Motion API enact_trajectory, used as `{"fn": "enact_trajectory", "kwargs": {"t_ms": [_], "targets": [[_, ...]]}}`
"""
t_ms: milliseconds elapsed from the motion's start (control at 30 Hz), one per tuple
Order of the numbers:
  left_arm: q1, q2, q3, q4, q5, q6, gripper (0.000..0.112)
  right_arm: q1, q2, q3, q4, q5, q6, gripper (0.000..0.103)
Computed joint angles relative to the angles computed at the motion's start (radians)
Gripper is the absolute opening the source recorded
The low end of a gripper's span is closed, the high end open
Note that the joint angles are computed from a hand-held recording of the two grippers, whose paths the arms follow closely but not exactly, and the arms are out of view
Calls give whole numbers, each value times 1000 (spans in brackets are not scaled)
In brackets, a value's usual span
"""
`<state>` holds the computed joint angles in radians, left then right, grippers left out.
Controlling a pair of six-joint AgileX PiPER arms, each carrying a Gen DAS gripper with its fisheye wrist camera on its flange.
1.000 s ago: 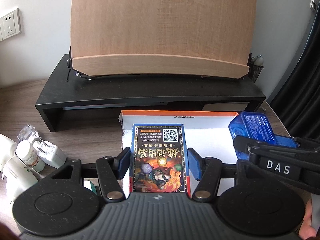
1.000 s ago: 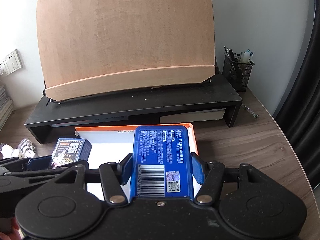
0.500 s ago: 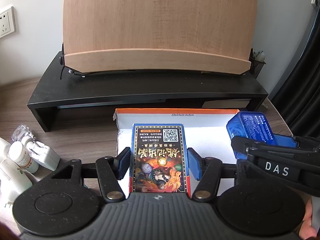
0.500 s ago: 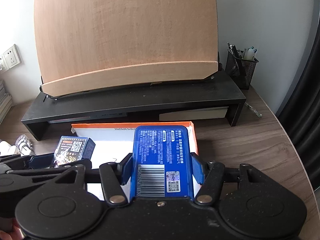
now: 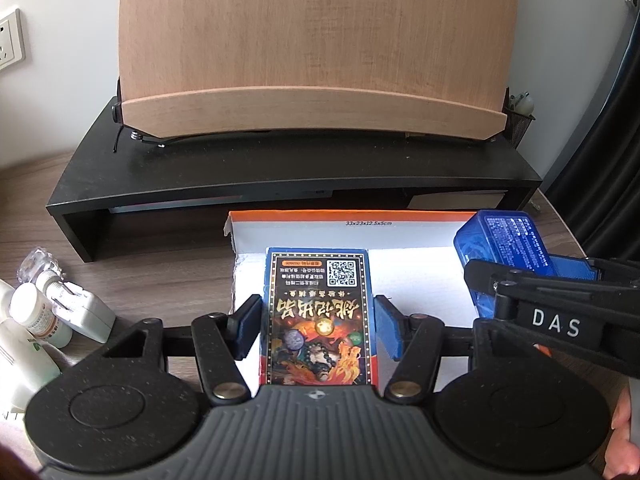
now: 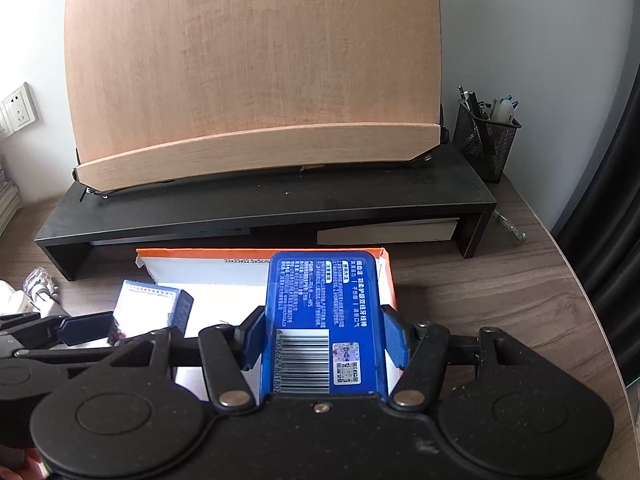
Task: Organize rigid objects
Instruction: 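Carry red card box with left tool while right tool carries blue tin to orange-rimmed box, then lower and release red card box with left tool while right tool releases blue tin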
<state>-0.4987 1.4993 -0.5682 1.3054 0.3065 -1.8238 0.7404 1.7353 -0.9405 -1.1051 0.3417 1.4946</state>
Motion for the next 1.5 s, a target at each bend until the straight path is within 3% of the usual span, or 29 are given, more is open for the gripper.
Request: {"fn": "enact_trajectory", "kwargs": {"t_ms": [33,67,100,400,767,1167,1500], "targets": [[1,-1,2,4,-1,-2,58,0,3,-4,3,1,-5,71],[3,-3,3,9,-4,-1,46,0,5,-7,5,2,-6,71],[6,-5,3,13,-9,1,44,0,5,-8,9,-1,-9,71],[51,-14,18,51,-57,-17,44,-5,21,-21,49,-8,-46,72],[19,-61,15,-126,-2,145,52,19,5,-4,-29,8,37,72],[-189,-158,25,-224,250,71,78,34,-145,149,-226,-20,242,83],[-393,-211,67,-275,444,-104,85,48,-235,269,-383,-82,387,87]]}}
